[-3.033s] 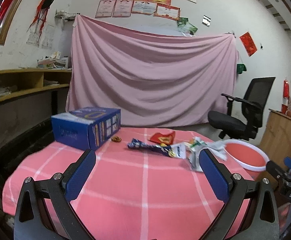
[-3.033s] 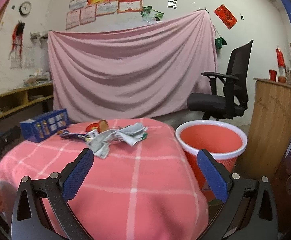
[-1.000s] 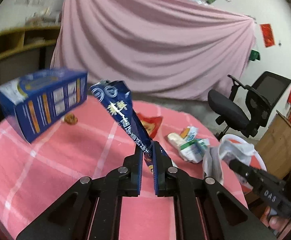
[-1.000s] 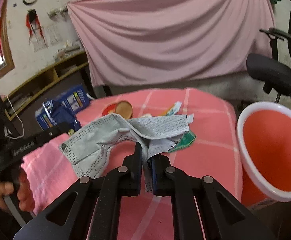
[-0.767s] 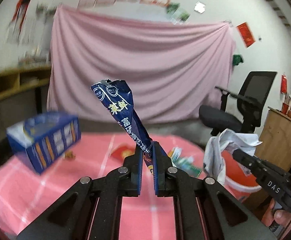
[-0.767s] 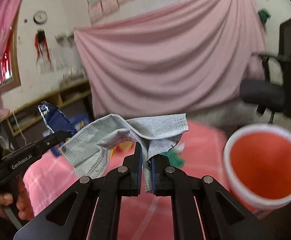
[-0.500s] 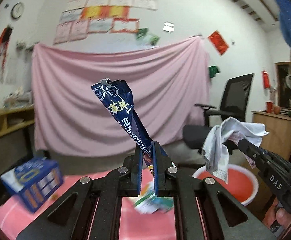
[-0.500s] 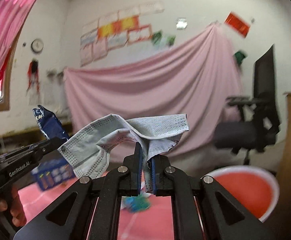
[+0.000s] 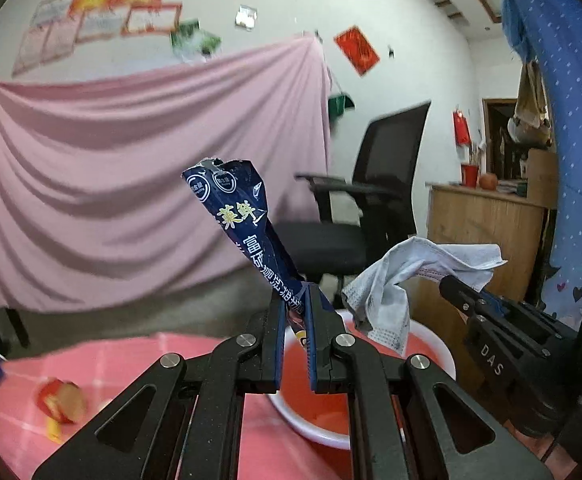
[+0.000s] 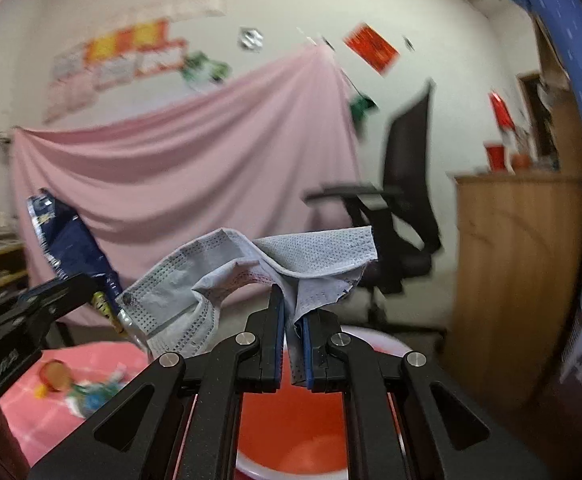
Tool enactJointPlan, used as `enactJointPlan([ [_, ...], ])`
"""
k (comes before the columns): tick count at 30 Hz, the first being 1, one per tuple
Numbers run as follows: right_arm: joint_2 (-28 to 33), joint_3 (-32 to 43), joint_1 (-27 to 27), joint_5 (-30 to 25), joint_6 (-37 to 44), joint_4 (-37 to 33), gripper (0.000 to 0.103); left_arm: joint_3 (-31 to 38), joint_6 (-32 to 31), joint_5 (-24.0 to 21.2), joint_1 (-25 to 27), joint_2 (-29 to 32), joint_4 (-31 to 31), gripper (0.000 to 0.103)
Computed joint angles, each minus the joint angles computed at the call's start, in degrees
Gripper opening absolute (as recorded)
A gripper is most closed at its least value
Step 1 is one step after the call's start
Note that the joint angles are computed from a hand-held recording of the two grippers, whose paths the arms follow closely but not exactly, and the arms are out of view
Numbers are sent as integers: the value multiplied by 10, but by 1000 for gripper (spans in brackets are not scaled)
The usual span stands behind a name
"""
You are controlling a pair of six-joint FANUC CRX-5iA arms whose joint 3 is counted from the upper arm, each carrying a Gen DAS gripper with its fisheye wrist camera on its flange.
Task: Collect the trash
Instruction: 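Carry both items over the bucket and open both tools to drop them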
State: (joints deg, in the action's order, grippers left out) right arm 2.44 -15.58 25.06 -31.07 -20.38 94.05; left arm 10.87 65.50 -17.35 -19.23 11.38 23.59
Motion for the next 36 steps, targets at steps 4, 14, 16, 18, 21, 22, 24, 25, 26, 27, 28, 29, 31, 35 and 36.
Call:
enactJointPlan([
  [4,8,10,10,-17,69,-96,6,67,35,-60,-4,51,-14,7],
  [14,26,71,20,-22,282,-395,9,255,142,-252,0,159,-73,7],
  [16,23,72,23,-29,289,-410,9,258,150,-257,1,161,-77,7],
  [18,23,76,21,-27,296,-419,9,261,154,-263,0,162,-85,8],
  [21,18,76,26,-34,298,-421,19,248,150,-268,4,152,-81,12],
  [22,16,74,27,-33,298,-424,27,240,150,-265,6,146,-80,14],
  [24,19,83,29,-38,306,-435,28,233,151,-260,8,141,-79,21],
  [25,18,84,30,-40,308,-438,28,228,153,-257,9,138,-77,24],
  [26,17,84,32,-41,311,-441,28,223,155,-256,11,134,-77,25],
  [27,19,90,30,-41,317,-446,28,219,157,-254,12,130,-79,25],
  [28,25,99,26,-40,326,-452,28,215,161,-251,13,126,-82,25],
  [29,24,98,25,-37,324,-448,29,207,165,-244,14,120,-86,27],
  [31,17,86,24,-24,302,-423,38,177,171,-216,18,99,-90,33],
  [35,-6,41,11,26,198,-315,57,109,173,-151,27,51,-87,46],
  [36,-9,36,8,37,180,-294,58,92,179,-137,31,37,-91,50],
])
